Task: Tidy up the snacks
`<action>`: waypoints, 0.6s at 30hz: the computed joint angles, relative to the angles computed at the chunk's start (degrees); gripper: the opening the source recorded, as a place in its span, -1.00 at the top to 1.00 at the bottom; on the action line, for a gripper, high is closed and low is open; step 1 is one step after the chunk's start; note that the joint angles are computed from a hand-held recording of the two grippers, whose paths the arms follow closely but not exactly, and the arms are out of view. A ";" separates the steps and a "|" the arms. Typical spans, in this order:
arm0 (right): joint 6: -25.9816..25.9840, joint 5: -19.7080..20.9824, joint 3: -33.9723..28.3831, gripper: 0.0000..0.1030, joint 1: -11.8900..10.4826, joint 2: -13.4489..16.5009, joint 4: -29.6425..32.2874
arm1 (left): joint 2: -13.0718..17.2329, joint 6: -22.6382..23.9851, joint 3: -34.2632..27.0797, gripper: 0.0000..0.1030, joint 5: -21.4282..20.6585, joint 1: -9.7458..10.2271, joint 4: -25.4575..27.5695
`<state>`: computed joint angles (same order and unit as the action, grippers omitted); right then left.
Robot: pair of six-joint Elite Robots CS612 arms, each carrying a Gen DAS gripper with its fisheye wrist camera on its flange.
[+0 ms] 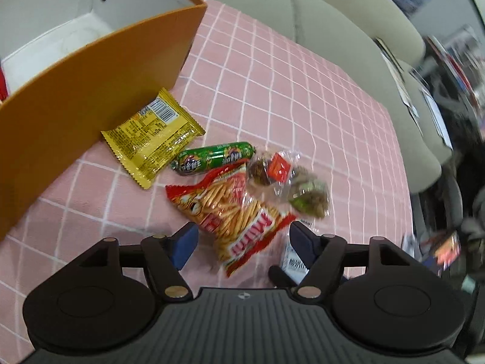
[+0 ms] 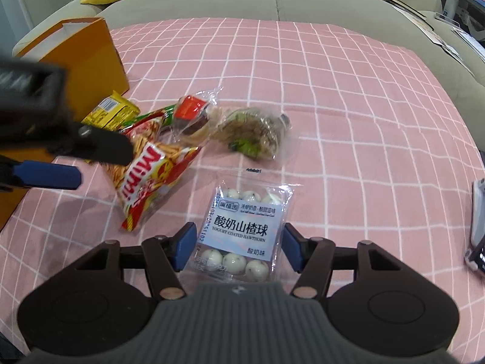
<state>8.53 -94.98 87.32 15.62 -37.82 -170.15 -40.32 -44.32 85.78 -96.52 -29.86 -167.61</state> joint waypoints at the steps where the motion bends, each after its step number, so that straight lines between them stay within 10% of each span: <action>1: -0.14 0.19 -0.24 -0.15 -0.07 0.10 0.03 | 0.21 -0.81 -0.61 -0.58 1.05 -0.17 0.95; 18: 0.15 3.23 -2.61 -0.19 -0.32 1.48 1.35 | 3.82 -5.50 -5.92 -0.35 -0.16 0.53 8.09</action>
